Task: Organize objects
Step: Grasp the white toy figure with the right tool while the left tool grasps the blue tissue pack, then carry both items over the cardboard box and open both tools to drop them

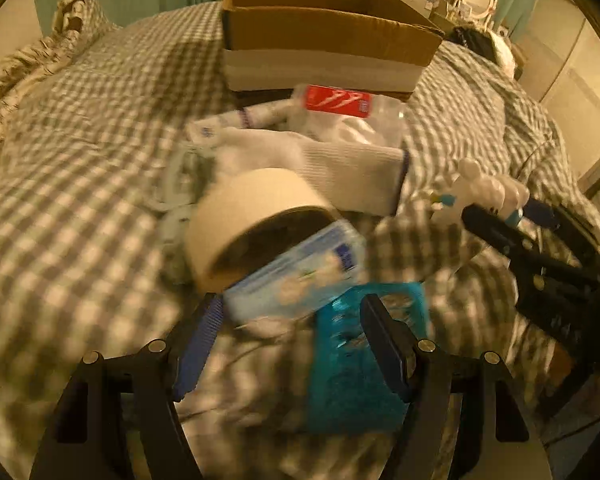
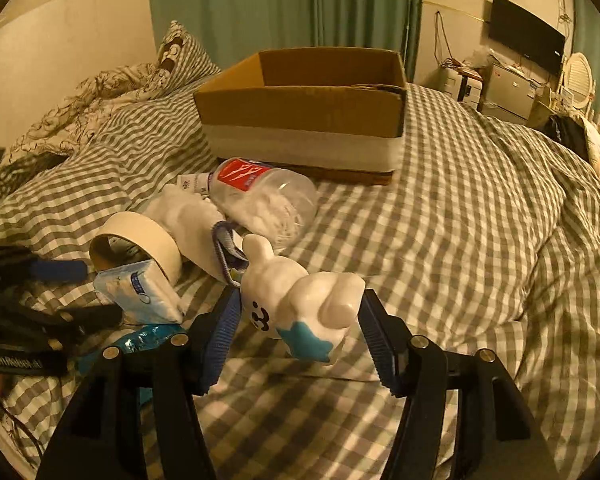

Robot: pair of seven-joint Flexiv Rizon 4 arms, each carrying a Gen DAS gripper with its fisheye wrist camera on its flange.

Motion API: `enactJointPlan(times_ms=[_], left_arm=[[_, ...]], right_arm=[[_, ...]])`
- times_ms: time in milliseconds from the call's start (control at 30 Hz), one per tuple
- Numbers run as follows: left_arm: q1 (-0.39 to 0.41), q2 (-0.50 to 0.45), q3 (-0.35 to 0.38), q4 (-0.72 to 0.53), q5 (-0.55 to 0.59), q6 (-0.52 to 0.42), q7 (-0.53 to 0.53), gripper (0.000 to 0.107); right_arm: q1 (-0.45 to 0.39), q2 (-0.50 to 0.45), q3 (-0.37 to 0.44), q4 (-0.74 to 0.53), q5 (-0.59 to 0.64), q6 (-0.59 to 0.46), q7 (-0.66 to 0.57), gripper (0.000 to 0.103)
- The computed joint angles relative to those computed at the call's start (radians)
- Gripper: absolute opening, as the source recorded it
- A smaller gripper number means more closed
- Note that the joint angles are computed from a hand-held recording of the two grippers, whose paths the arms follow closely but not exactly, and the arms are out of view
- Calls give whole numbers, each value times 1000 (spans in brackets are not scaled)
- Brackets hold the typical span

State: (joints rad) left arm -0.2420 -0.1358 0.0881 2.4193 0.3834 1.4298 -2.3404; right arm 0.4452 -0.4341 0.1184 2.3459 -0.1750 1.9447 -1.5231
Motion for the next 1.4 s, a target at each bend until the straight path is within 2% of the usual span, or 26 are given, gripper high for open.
enactJointPlan(times_ms=[167,300,367,633,767,867,933,1033,1067,1133,1200,1233,1300,1333,1400], left_arm=[[-45,-84,37,-79,58,-12,-124,74],[-86,-129,84,-93,70,35,-169,74],[-111,-130,109,-97,86,42,-176,64],[-131,-33,110,-78,145,17,-205,58],[-113,56,73,-92,208,-16,-231,57],[-77,117,40,-94,204,1,-200,58],[-50,148,18,-115,205,-12,-166,58],[-6,170,-14,-165,198,-43,-102,58],[11,168,-20,-178,174,-37,-65,58],[49,151,-37,-230,140,-36,15,58],[87,132,-67,-318,215,-110,-3,58],[98,116,-76,-358,236,-140,-3,58],[120,62,-75,-413,188,-128,66,58],[128,34,-72,-433,154,-125,104,58],[126,-28,-52,-497,128,-158,141,58]], right_arm=[[3,-4,-7,2,8,4,-3,60],[20,-6,-21,0,18,-4,-7,60],[30,-5,-30,0,25,-7,-12,60],[93,48,-72,36,81,2,-47,60],[73,102,-58,57,91,-3,-56,60],[-11,141,-3,51,48,-9,-37,60],[-99,157,53,26,-15,-12,-7,60],[-120,169,54,-22,-52,-18,6,60],[-153,165,76,-54,-85,-22,22,60],[-223,155,129,-100,-156,-30,61,60],[-262,125,162,-179,-218,-50,98,60],[-250,118,151,-199,-223,-55,103,60],[-200,88,110,-274,-223,-86,109,60],[-199,68,116,-311,-226,-108,112,60],[-257,-4,195,-418,-256,-181,129,60]])
